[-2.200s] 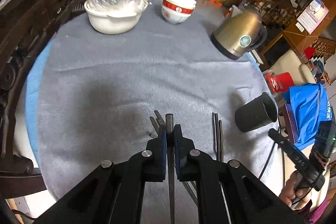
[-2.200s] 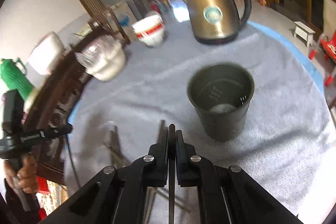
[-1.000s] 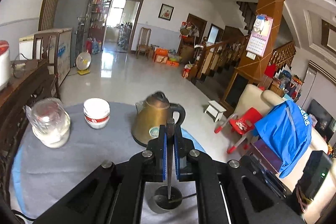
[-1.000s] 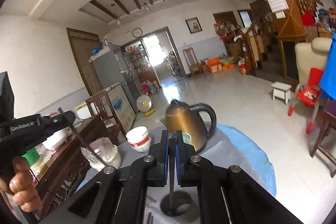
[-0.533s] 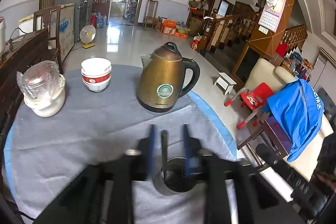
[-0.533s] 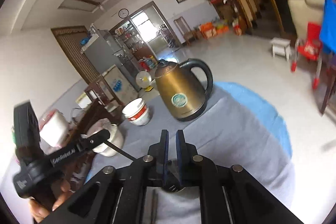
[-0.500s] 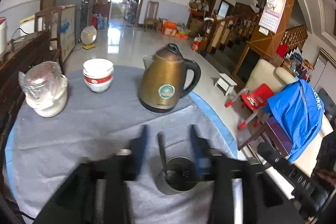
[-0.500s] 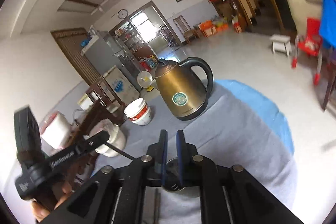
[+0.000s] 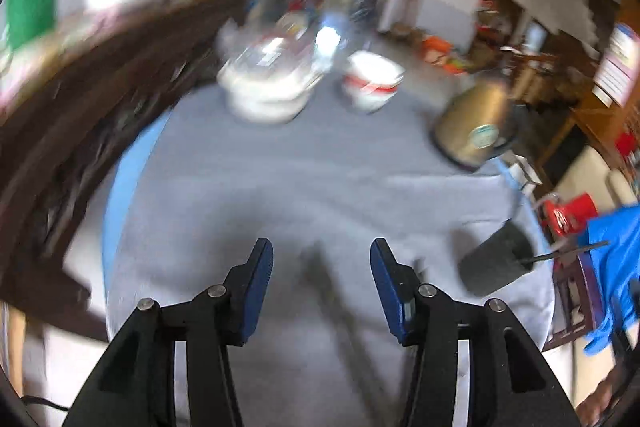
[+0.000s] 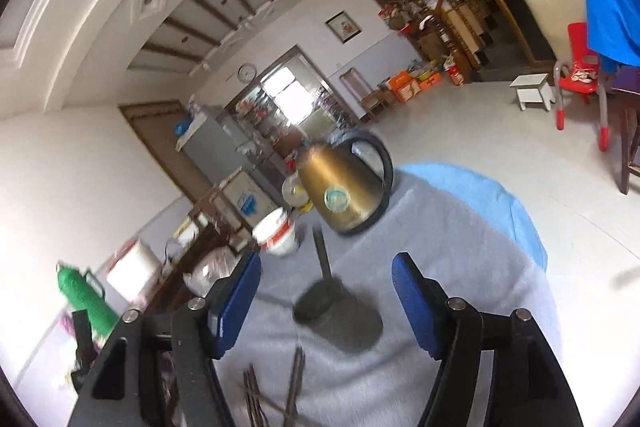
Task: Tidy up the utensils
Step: 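Bring both tools back down to the remaining chopsticks, then close the left tool on a chopstick while the right tool grips another chopstick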
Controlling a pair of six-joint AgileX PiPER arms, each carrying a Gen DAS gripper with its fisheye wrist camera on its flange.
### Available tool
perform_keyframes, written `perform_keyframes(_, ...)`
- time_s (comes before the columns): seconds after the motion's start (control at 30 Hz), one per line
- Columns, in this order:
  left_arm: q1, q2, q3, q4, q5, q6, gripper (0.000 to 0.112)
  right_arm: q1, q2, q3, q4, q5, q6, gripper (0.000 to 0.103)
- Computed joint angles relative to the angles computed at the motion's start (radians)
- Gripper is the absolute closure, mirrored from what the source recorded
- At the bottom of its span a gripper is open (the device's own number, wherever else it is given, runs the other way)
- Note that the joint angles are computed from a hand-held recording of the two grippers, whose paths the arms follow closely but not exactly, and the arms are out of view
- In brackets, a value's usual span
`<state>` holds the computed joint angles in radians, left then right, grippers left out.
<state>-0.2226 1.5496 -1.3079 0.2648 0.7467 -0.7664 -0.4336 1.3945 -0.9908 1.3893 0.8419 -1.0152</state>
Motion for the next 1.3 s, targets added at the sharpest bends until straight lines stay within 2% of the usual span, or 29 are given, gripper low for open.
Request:
perform_keyframes(0.13, 0.093, 0.011, 0.086, -0.179, -0.004, 0.093, 0.061, 0.079, -0.005, 0.100, -0.052, -0.001, -0.024, 0.033)
perform_keyframes(0.2, 0.135, 0.039, 0.103, -0.291, -0.016, 0.157, 0.061, 0.121, 0.005, 0.132, -0.082, -0.009, -0.014, 0.038)
perform_keyframes(0.27, 0.152, 0.054, 0.116, -0.345, -0.034, 0.192, 0.061, 0.175, 0.018, 0.153, -0.118, -0.032, 0.006, 0.044)
perform_keyframes(0.3, 0.157, 0.075, 0.109, -0.366, -0.036, 0.203, 0.061, 0.205, 0.026, 0.155, -0.136, -0.051, 0.018, 0.050)
perform_keyframes(0.4, 0.169, 0.140, 0.063, -0.435, -0.029, 0.223, 0.062, 0.272, 0.046, 0.155, -0.196, -0.090, 0.063, 0.055)
perform_keyframes(0.6, 0.189, 0.265, -0.044, -0.544, 0.009, 0.225, 0.063, 0.286, 0.076, 0.135, -0.215, -0.105, 0.077, 0.055)
perform_keyframes(0.73, 0.186, 0.310, -0.091, -0.531, 0.016, 0.178, 0.065, 0.287, 0.093, 0.110, -0.230, -0.099, 0.104, 0.055)
perform_keyframes(0.8, 0.184, 0.333, -0.121, -0.521, 0.038, 0.160, 0.071, 0.284, 0.094, 0.109, -0.236, -0.093, 0.109, 0.055)
perform_keyframes(0.87, 0.187, 0.352, -0.142, -0.533, 0.050, 0.163, 0.085, 0.281, 0.096, 0.110, -0.234, -0.087, 0.106, 0.055)
perform_keyframes(0.97, 0.185, 0.387, -0.176, -0.536, 0.067, 0.157, 0.095, 0.277, 0.097, 0.112, -0.232, -0.080, 0.102, 0.055)
perform_keyframes(1.2, 0.159, 0.412, -0.225, -0.486, 0.070, 0.169, 0.103, 0.285, 0.090, 0.109, -0.248, -0.091, 0.111, 0.055)
perform_keyframes(1.3, 0.129, 0.404, -0.283, -0.440, 0.127, 0.224, 0.105, 0.307, 0.104, 0.080, -0.281, -0.095, 0.145, 0.055)
